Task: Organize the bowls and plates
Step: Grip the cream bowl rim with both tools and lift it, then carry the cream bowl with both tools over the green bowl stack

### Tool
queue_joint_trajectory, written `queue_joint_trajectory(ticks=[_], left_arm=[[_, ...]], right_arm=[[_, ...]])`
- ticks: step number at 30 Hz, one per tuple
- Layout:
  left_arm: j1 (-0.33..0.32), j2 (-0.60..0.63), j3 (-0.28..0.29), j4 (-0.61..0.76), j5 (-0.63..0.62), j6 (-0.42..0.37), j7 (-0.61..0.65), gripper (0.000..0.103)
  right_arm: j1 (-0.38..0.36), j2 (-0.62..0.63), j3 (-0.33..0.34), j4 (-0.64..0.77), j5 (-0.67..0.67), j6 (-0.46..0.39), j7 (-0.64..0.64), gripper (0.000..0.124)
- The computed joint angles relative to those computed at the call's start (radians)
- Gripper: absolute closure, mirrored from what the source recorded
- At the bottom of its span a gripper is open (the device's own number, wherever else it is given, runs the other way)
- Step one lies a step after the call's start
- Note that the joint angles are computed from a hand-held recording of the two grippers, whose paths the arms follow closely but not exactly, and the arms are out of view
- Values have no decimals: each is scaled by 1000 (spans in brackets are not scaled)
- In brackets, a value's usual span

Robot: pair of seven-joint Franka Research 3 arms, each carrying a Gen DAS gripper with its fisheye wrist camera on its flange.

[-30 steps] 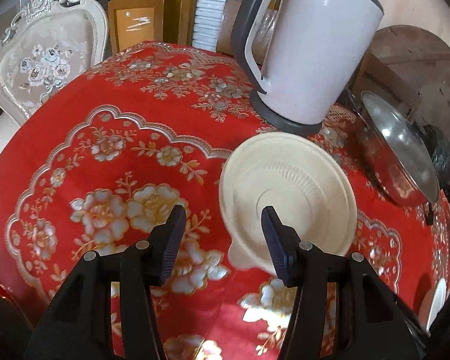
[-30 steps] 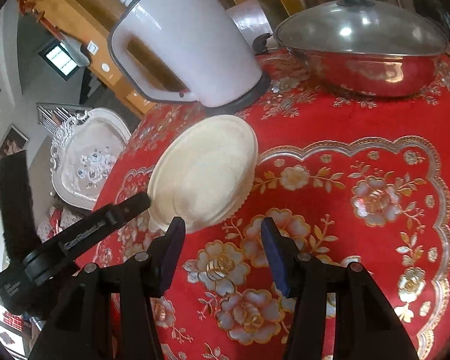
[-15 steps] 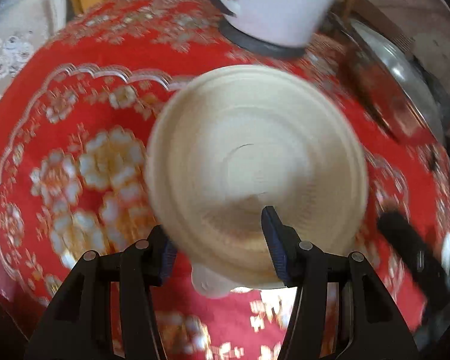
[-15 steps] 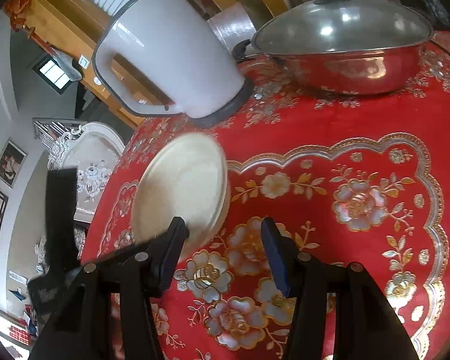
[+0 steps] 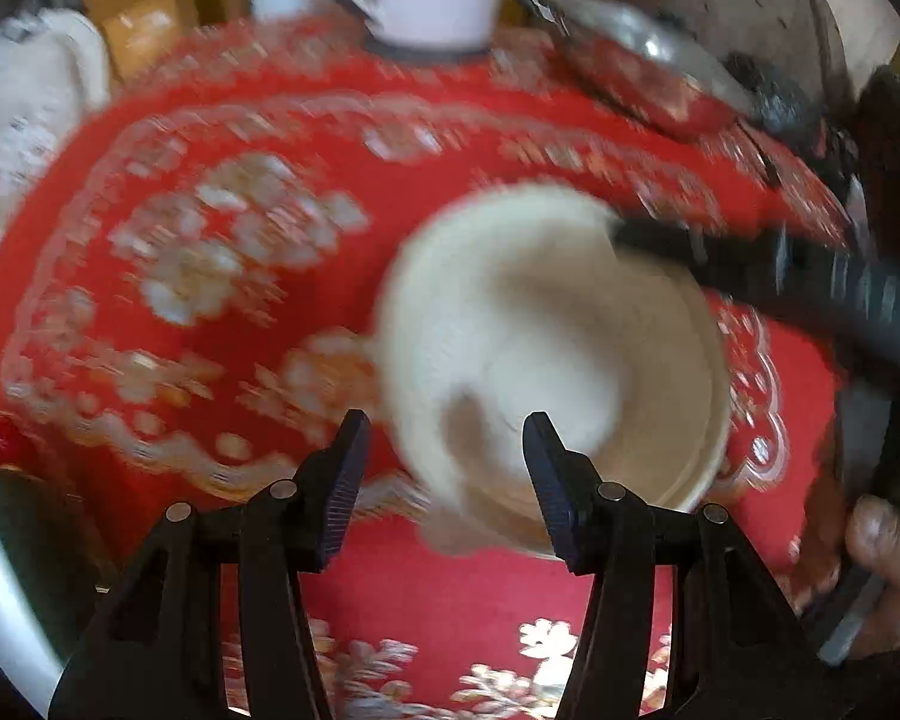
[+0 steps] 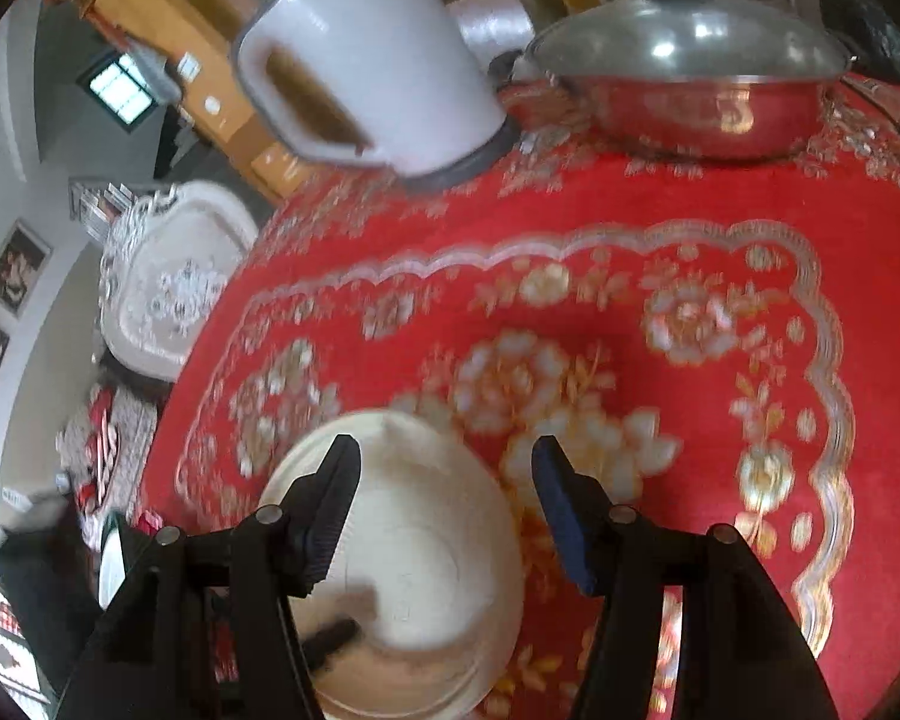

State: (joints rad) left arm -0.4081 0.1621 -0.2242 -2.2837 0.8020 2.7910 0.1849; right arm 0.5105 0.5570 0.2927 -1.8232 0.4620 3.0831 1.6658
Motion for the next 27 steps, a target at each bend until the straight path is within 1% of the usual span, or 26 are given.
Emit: queue_joint_trajectory(ticks=[2, 4, 5, 8, 9, 10, 11, 12, 13, 14, 15, 16, 17, 18, 20, 24, 27], left_arm=[[-6, -9, 21, 1, 60, -19, -77, 49], [11, 19, 33, 18, 84, -5, -99, 49], [15, 39, 33, 32, 70, -18, -99, 49], [29, 93, 42, 53, 53, 35, -86, 49], [27, 98, 41, 49, 39, 38, -72, 49], [1, 99, 62, 54, 87, 34, -110, 49], [-8, 101, 72, 52, 119, 55, -133, 53], [-2, 107, 63, 54, 99, 65, -113, 54], [-14, 105, 65, 58, 107, 45, -115, 64], [-12, 107, 52, 60, 86, 37, -86, 74], [-19, 99, 48, 58, 75, 11, -83, 75], [-20, 93, 52, 49, 83, 29, -93, 75], [-16, 86, 49, 39, 75, 36, -88, 75], [-20, 78, 47, 33, 73, 27, -89, 75], [-29, 60, 50, 17, 97, 20, -117, 75], [-24, 18, 36, -18, 115, 19, -145, 75], [-19, -24, 22, -44, 137, -1, -169, 75]], right_arm=[[25, -18, -24, -23, -10, -14, 16, 64], [43, -30, -40, -43, -22, -18, 25, 64], [49, -34, -46, -49, -29, -20, 28, 64], [89, -32, -92, -53, -61, -23, 63, 64], [85, -28, -87, -54, -63, -19, 65, 64], [71, -18, -70, -51, -62, -19, 56, 65], [68, -17, -64, -51, -63, -21, 56, 65], [64, -17, -54, -56, -63, -12, 50, 65], [68, -20, -54, -62, -67, -7, 47, 67], [84, -24, -63, -67, -77, -4, 50, 68], [96, -29, -70, -73, -84, -1, 54, 68], [136, -36, -103, -76, -100, -3, 73, 70], [198, -47, -169, -86, -130, 0, 120, 70], [230, -59, -201, -102, -153, 20, 149, 69], [235, -72, -201, -120, -163, 34, 165, 69], [314, -91, -278, -140, -215, 41, 238, 69], [325, -103, -282, -154, -236, 53, 266, 69]])
